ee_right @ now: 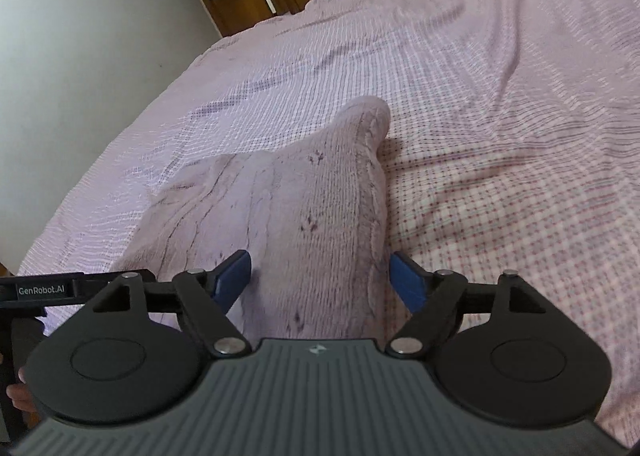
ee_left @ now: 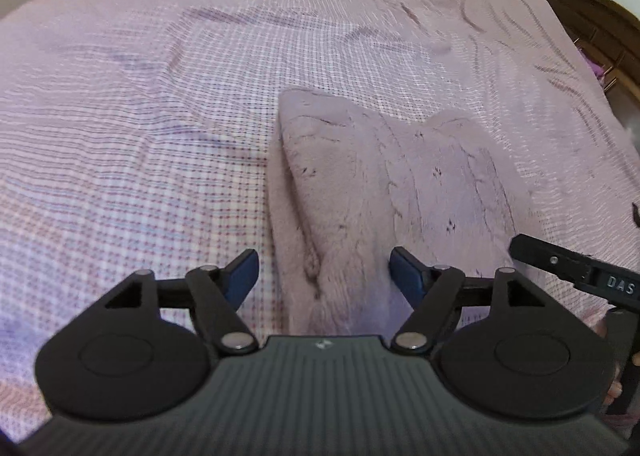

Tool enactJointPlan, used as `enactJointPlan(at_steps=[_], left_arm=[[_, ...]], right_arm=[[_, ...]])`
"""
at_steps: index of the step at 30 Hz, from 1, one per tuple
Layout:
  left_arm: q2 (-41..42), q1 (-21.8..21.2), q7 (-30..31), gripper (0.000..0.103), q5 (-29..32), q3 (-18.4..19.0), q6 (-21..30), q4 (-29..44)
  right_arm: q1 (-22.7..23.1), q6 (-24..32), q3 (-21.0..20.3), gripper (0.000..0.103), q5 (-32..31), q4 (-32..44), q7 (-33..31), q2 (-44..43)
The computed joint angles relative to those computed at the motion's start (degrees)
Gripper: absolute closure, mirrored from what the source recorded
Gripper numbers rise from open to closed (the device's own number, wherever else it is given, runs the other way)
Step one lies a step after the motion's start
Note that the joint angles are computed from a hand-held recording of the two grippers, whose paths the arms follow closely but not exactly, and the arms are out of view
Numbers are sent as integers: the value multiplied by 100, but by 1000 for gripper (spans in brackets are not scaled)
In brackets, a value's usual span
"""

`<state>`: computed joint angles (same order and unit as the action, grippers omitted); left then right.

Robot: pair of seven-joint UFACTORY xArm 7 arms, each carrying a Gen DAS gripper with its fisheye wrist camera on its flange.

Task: Fold small clothes
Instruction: 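Open both grippers to release the folded cardigan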

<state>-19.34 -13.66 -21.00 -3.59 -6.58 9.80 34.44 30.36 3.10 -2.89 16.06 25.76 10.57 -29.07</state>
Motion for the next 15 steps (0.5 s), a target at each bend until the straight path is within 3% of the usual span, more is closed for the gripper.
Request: enactJointPlan(at_steps=[5, 13, 15], left_arm=[[-376, 813, -980, 25, 911, -909, 129, -265], [-770, 906, -1988, 25, 1543, -1318, 282, -719], [-809, 1102, -2341, 25, 1810, -1601, 323, -779]], right_arm=[[-604, 147, 715, 15, -394, -411, 386, -620], [-1040, 230, 1509, 12, -968, -1039, 1277, -1301], [-1164, 221, 1751, 12, -1115, -1173, 1575, -1411]])
